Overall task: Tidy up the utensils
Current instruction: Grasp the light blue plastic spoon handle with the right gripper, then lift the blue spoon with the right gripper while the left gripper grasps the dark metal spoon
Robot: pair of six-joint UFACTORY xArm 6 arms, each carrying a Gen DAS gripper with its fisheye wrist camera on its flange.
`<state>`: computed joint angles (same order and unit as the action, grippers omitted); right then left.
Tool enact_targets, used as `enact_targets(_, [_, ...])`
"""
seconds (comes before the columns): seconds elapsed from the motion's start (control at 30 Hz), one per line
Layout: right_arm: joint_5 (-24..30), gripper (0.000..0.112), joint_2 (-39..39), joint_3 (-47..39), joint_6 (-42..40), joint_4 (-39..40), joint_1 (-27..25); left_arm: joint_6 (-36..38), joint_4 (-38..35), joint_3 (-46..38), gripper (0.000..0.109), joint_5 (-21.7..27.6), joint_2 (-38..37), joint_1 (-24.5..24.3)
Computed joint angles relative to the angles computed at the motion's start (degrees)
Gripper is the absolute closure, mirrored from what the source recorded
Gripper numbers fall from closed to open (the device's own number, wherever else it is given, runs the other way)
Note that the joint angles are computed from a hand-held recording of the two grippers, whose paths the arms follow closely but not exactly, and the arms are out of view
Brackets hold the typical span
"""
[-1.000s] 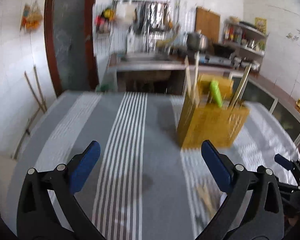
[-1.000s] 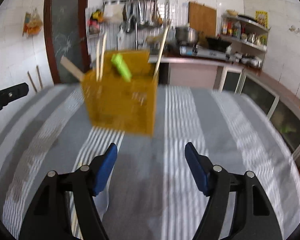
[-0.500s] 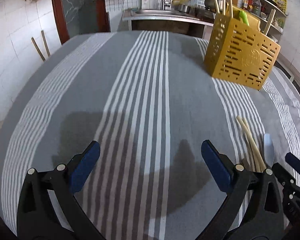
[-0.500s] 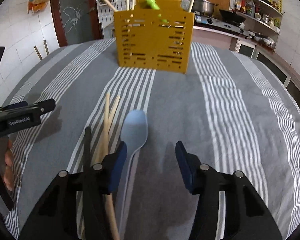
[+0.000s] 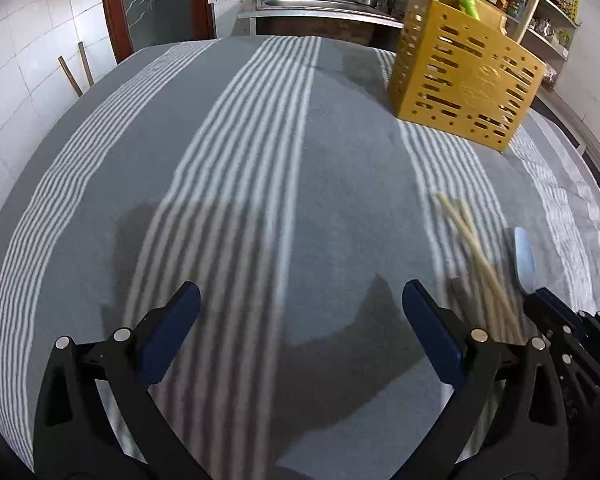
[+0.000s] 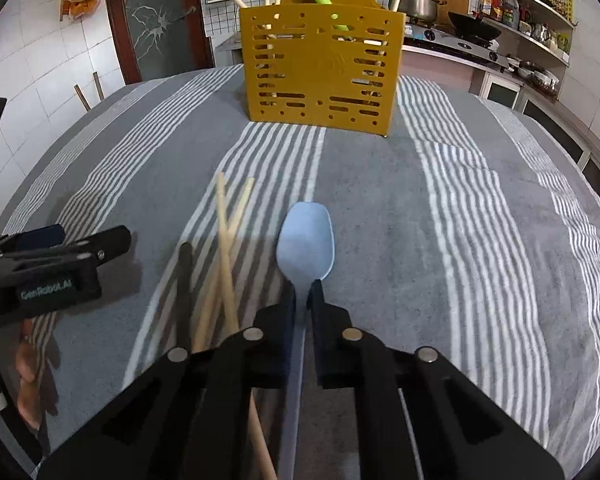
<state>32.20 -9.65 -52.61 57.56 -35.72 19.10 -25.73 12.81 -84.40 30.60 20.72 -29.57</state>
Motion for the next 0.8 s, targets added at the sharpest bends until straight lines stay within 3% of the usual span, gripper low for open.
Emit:
enact_targets(0.33, [-3.45, 0.104, -6.23, 7.36, -3.38, 2.67, -8.25, -5.12, 3.48, -2.67, 0.012, 3.91, 1.56, -5.13])
enact_targets(0.47, [-5.42, 0.104, -7.72, 9.49, -3.64, 2.91, -9.63, -9.05, 7.51, -4.16, 0.028, 5.40, 2.70, -6.32])
enact_targets(0.67, [-7.97, 0.104, -8.71, 11.23, -4.62, 4.36, -11.17, -9.27, 4.98, -4.25, 0.048, 5.62, 2.32, -6.15])
enact_targets(0.8, [-7.99, 0.104, -8.87, 11.45, -4.73, 4.20, -11.39, -8.12, 4.66, -6.51, 0.051, 8.42, 3.50, -6.40])
